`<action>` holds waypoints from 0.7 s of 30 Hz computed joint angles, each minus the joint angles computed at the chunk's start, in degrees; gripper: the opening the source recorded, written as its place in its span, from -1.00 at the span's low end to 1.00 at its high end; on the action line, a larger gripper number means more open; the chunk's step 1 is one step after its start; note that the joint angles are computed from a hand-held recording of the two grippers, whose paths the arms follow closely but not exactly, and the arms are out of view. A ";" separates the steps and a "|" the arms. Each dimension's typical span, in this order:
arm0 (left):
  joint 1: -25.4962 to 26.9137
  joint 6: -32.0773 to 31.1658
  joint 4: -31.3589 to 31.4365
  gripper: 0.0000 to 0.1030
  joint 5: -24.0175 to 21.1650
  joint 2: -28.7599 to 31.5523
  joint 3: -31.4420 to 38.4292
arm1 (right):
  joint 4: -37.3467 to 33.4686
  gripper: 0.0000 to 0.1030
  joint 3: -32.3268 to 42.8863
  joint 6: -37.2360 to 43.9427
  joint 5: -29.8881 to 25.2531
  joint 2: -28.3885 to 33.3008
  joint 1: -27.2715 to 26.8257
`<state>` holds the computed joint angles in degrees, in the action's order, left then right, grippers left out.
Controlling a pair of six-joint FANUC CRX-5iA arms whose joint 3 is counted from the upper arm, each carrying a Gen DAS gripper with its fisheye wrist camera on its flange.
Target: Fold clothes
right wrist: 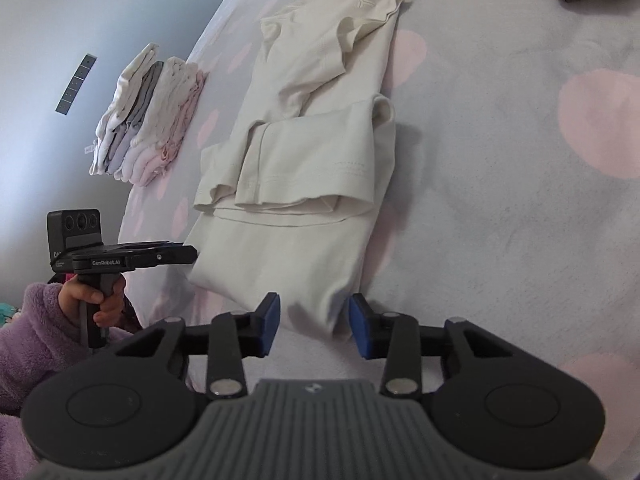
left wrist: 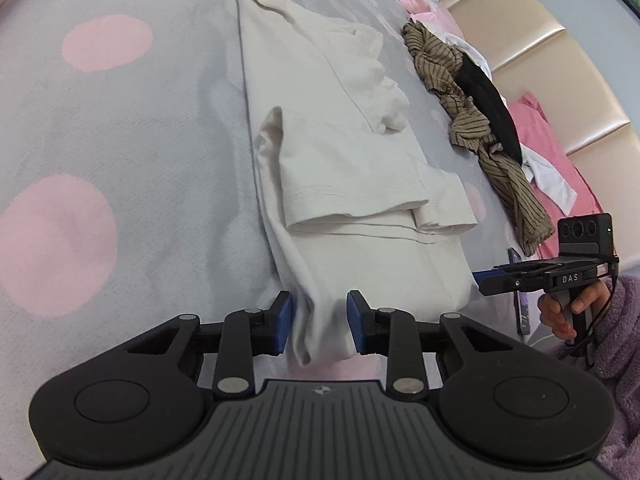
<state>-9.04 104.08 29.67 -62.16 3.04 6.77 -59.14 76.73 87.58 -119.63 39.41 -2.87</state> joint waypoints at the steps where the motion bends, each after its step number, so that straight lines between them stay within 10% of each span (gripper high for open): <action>1: -0.13 -0.47 0.08 -0.48 0.21 -0.02 -0.04 | 0.06 -0.20 0.00 -0.03 0.05 0.03 0.03; 10: -0.56 -1.53 -0.79 -0.81 -0.04 0.97 1.25 | 2.51 -0.83 -0.62 1.17 0.60 -0.14 0.97; 21: 2.71 -12.44 13.19 -0.92 5.47 -5.99 -9.86 | -8.13 -0.87 6.07 0.90 -2.64 2.06 -3.65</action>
